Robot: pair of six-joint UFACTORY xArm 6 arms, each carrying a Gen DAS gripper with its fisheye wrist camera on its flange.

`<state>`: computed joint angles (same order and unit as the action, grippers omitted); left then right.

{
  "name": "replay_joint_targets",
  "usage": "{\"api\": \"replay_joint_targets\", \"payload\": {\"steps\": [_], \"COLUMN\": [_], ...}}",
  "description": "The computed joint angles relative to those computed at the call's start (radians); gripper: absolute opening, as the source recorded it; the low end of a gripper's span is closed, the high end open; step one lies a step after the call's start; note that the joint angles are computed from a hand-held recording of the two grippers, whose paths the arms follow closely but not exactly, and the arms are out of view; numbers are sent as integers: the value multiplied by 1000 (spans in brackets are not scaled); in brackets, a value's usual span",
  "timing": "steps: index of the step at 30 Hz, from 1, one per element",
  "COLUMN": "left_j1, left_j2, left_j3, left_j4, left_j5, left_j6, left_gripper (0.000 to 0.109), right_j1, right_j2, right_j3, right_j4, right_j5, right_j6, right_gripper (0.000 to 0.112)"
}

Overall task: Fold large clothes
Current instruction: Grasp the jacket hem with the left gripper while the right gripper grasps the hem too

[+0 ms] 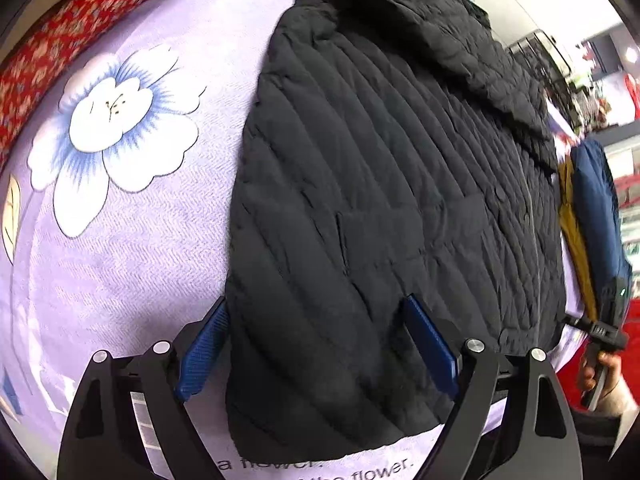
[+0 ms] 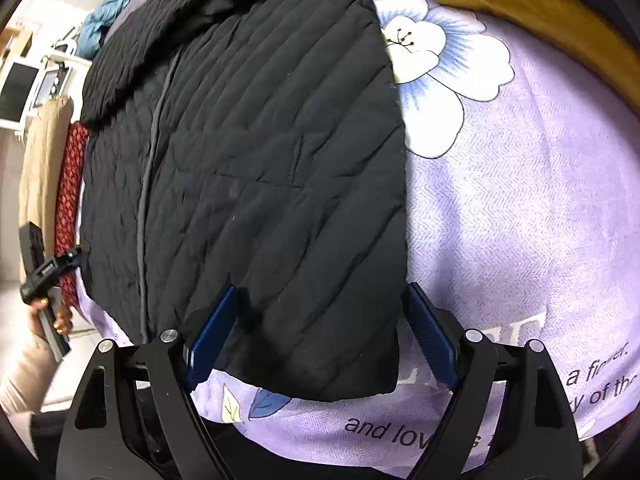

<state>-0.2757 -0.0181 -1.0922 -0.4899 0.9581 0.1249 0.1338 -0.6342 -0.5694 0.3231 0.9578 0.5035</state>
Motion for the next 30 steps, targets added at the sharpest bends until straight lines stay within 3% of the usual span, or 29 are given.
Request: {"api": "replay_joint_targets", "payload": {"steps": [4, 7, 9, 11, 14, 17, 23, 30], "left_j1": [-11, -37, -40, -23, -5, -13, -36, -32], "left_j2": [-17, -28, -32, -36, -47, -70, -157, -250], "left_j3": [17, 25, 28, 25, 26, 37, 87, 139], "left_j4": [-26, 15, 47, 33, 13, 43, 29, 32], "left_j5": [0, -11, -15, 0, 13, -3, -40, 45], "left_j6": [12, 14, 2, -4, -8, -32, -1, 22], "left_gripper": [83, 77, 69, 51, 33, 15, 7, 7], "right_j1": [30, 63, 68, 57, 49, 62, 64, 75], "right_j2": [62, 68, 71, 70, 71, 79, 50, -14], "right_j3": [-39, -44, -45, -43, -48, -70, -86, -87], "right_j4": [28, 12, 13, 36, 62, 45, 91, 109], "right_j5": [-4, -3, -11, -16, -23, -16, 0, 104], "right_j6": [-30, -38, -36, -42, -65, -81, -100, -128], "right_gripper": [84, 73, 60, 42, 28, 23, 17, 15]}}
